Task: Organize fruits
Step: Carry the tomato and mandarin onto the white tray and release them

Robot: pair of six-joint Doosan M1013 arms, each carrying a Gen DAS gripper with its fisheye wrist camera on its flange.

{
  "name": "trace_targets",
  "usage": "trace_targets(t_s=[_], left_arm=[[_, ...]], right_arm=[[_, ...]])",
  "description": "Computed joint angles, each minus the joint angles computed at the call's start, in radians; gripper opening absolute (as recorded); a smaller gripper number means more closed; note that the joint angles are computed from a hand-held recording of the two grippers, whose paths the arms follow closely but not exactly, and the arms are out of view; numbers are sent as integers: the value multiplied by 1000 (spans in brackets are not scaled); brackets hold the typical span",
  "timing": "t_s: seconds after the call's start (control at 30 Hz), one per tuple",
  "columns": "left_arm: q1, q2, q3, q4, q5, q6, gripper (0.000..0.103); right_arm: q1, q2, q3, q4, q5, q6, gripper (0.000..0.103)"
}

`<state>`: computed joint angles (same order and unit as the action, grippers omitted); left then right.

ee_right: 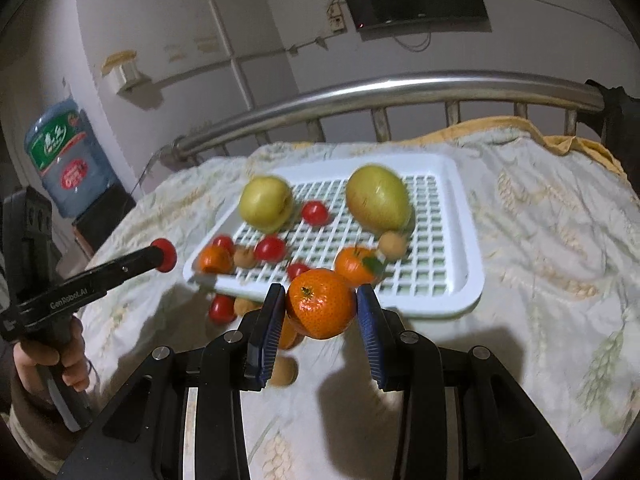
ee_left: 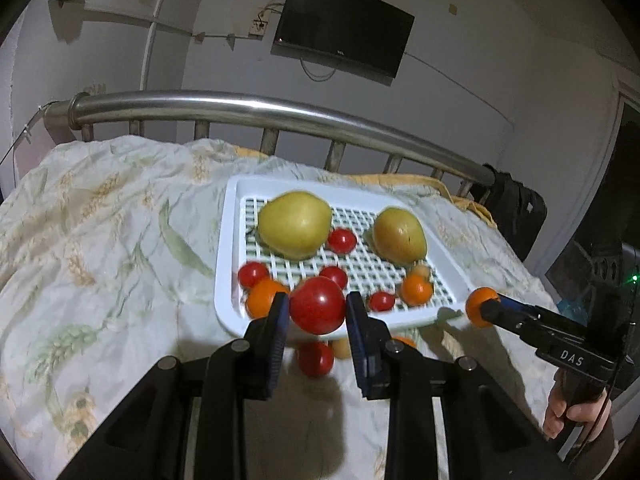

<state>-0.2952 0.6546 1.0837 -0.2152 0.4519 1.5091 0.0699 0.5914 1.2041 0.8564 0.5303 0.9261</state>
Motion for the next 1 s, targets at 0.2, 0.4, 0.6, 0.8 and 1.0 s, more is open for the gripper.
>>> trace_targets(t_s=[0.2, 0.4, 0.6, 0.8, 1.0], left_arm=[[-6, 65, -113, 41, 58, -46, 31], [-15, 138, -219, 121, 152, -120, 31], [-28, 160, -245, 175, 181, -116, 31], [-45, 160, -239, 264, 170, -133, 31], [-48, 155, -226, 290, 161, -137, 31]], right_arm=[[-22, 39, -68, 10, 6, 91, 36], [-14, 74, -113, -136, 2, 234, 36], [-2, 98, -140, -303, -2, 348, 36], [5, 121, -168, -392, 26, 409, 36], [12, 124, -166, -438, 22, 429, 36]])
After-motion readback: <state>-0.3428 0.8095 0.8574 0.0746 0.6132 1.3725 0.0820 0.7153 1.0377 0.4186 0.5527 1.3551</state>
